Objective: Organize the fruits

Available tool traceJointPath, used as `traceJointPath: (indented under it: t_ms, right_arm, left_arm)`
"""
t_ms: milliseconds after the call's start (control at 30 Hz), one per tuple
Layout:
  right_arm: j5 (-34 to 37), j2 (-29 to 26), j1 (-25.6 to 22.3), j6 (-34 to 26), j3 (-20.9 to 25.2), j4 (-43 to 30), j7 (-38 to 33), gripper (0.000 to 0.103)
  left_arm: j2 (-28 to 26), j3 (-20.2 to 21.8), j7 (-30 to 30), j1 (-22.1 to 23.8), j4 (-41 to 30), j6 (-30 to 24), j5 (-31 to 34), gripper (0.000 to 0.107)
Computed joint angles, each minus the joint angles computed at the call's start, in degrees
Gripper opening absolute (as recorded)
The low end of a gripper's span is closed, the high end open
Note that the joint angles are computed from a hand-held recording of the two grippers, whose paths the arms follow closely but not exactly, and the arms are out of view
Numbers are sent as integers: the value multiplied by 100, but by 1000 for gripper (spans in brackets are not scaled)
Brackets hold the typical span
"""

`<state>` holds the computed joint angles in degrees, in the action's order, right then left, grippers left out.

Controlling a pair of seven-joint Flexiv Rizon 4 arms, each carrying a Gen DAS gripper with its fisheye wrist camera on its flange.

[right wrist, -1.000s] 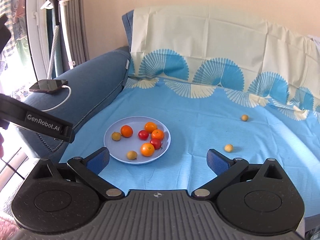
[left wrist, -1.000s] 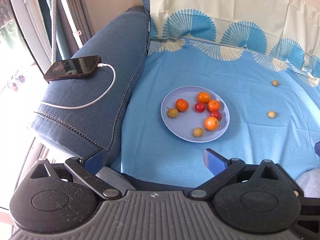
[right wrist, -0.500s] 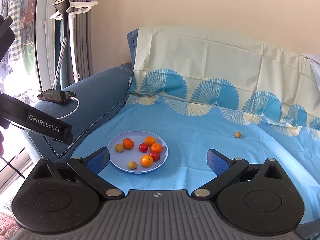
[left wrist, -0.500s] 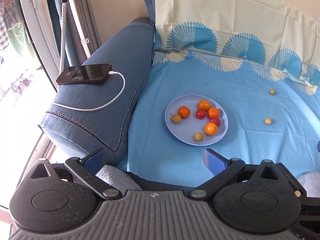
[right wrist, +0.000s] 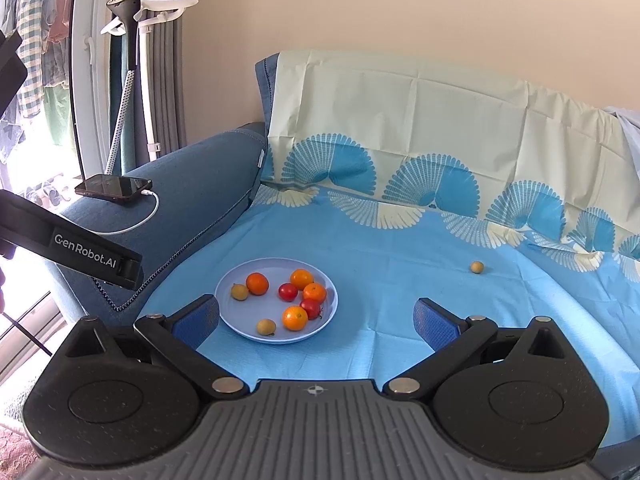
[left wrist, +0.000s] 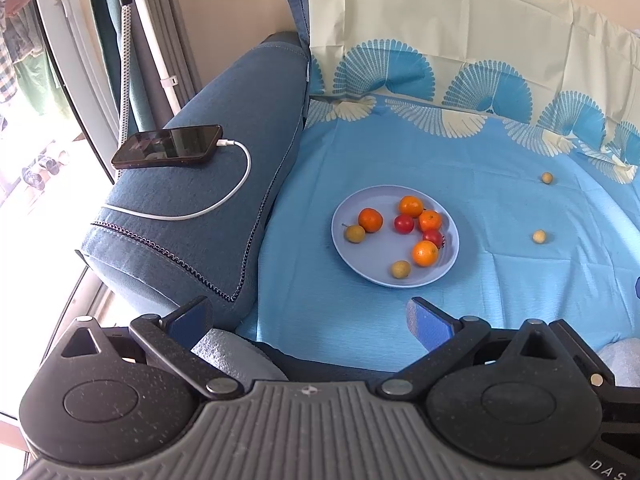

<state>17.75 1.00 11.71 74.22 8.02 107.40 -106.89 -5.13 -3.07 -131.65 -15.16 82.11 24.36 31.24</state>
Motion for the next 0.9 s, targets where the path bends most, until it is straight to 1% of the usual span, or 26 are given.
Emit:
traceJointPath:
  t_ms: [633, 900]
  right_arm:
    - [-160, -101, -27, -141, 25, -48, 174, 102]
    - [-131, -161, -55, -188, 25, -64, 191, 102]
  left_arm:
    - [-94, 36, 59, 18, -17, 36, -135, 103]
    - [-241, 57, 152, 7, -124, 19, -179, 103]
